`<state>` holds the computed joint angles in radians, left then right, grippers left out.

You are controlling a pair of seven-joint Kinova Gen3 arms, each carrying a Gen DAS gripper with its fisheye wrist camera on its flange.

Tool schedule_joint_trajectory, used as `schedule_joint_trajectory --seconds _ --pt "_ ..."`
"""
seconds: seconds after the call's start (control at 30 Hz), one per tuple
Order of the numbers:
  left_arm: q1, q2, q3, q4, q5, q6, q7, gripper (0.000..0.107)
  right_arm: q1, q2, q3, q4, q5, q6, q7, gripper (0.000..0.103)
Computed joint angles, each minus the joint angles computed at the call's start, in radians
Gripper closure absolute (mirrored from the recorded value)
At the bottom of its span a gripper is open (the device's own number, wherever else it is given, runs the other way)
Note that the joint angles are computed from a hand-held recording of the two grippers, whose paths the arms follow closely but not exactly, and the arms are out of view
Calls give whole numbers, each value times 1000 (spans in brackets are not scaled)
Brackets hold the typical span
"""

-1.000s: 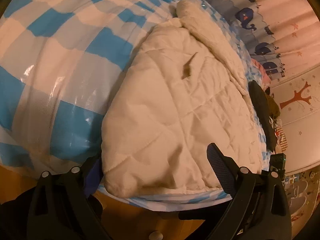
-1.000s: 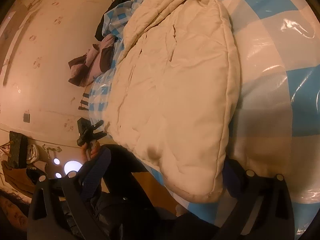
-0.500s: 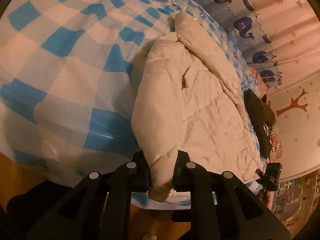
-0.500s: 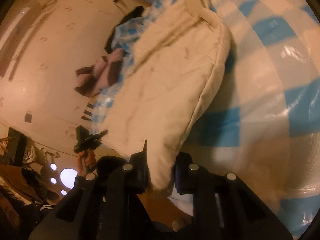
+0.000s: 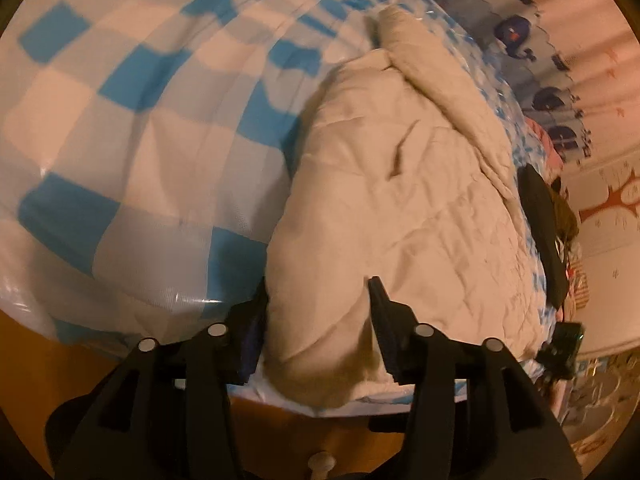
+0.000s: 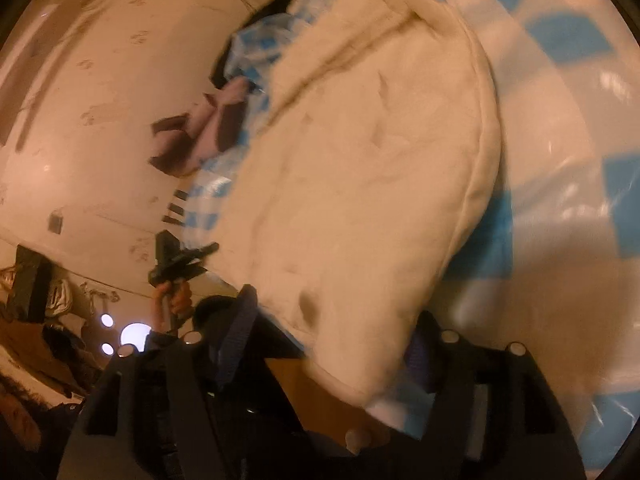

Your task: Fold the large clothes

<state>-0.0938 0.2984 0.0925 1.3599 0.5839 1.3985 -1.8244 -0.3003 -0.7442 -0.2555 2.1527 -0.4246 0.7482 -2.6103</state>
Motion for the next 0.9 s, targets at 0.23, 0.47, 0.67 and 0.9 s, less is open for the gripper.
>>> schedule_joint_trajectory --seconds 0.23,0.47,0.67,0.9 --pt "-28 -74 -1 79 95 -38 -113 98 105 -37 -75 -71 74 33 -40 88" --pt "-21 -132 -23 -27 96 58 -112 98 136 -93 -114 -128 107 -47 -45 89" --pt "-90 -184 -69 26 194 160 -203 98 191 -197 -184 -117 78 -96 -116 89" --pt "-254 -252 -215 224 333 360 -358 98 286 -438 -296 -76 -2 -122 -275 89"
